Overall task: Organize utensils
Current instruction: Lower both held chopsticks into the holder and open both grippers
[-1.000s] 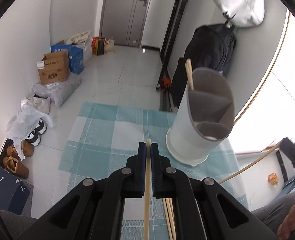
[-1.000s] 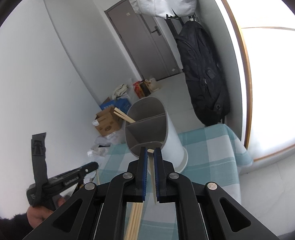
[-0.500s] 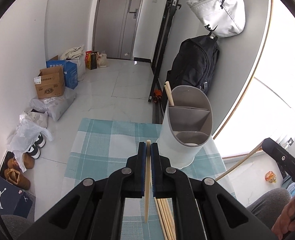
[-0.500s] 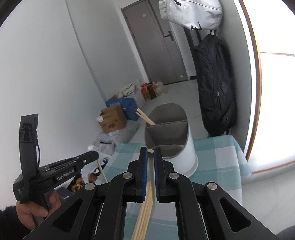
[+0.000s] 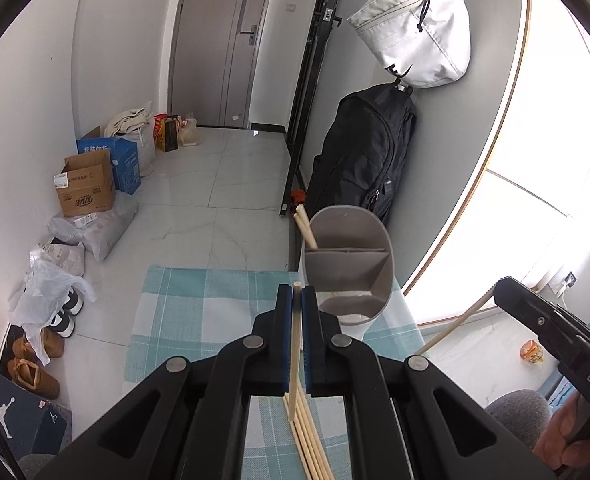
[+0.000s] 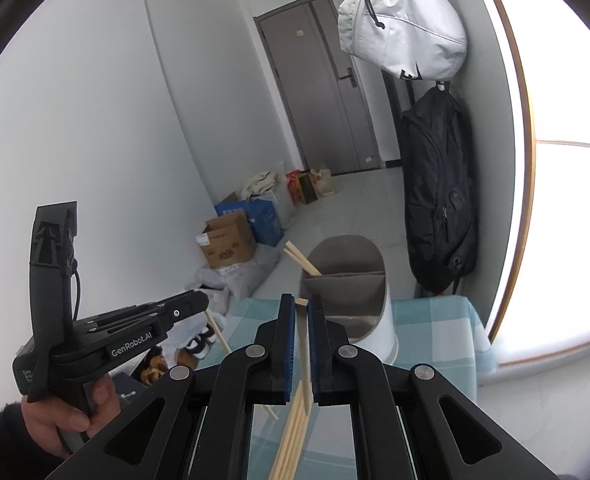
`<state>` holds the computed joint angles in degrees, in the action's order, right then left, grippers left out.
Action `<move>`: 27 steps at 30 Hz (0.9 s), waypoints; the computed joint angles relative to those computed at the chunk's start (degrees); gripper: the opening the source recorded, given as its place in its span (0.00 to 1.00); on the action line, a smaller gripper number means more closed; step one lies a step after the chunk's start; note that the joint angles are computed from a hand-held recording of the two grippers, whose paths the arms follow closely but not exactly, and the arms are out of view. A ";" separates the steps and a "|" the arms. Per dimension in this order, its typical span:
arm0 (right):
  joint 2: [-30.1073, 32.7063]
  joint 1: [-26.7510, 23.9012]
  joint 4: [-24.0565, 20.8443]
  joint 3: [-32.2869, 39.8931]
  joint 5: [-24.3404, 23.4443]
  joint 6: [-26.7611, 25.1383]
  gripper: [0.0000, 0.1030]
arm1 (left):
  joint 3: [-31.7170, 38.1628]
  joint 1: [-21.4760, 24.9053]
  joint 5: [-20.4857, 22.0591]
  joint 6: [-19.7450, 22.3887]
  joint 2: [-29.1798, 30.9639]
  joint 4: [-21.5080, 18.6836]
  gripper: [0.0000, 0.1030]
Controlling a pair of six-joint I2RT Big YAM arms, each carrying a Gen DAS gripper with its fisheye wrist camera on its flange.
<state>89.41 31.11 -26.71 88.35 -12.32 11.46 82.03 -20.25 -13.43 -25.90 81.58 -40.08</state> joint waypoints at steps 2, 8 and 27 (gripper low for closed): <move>0.72 -0.32 -1.36 2.13 -0.64 -0.10 0.05 | 2.05 0.16 0.86 0.40 0.50 -1.04 0.01; 4.42 -1.95 -6.62 10.80 -3.29 0.86 0.05 | 7.75 0.53 1.77 0.83 2.75 -2.69 0.01; 28.06 -4.35 -31.80 58.01 -3.32 -7.53 0.05 | 30.36 4.04 7.07 1.74 14.80 -8.76 0.01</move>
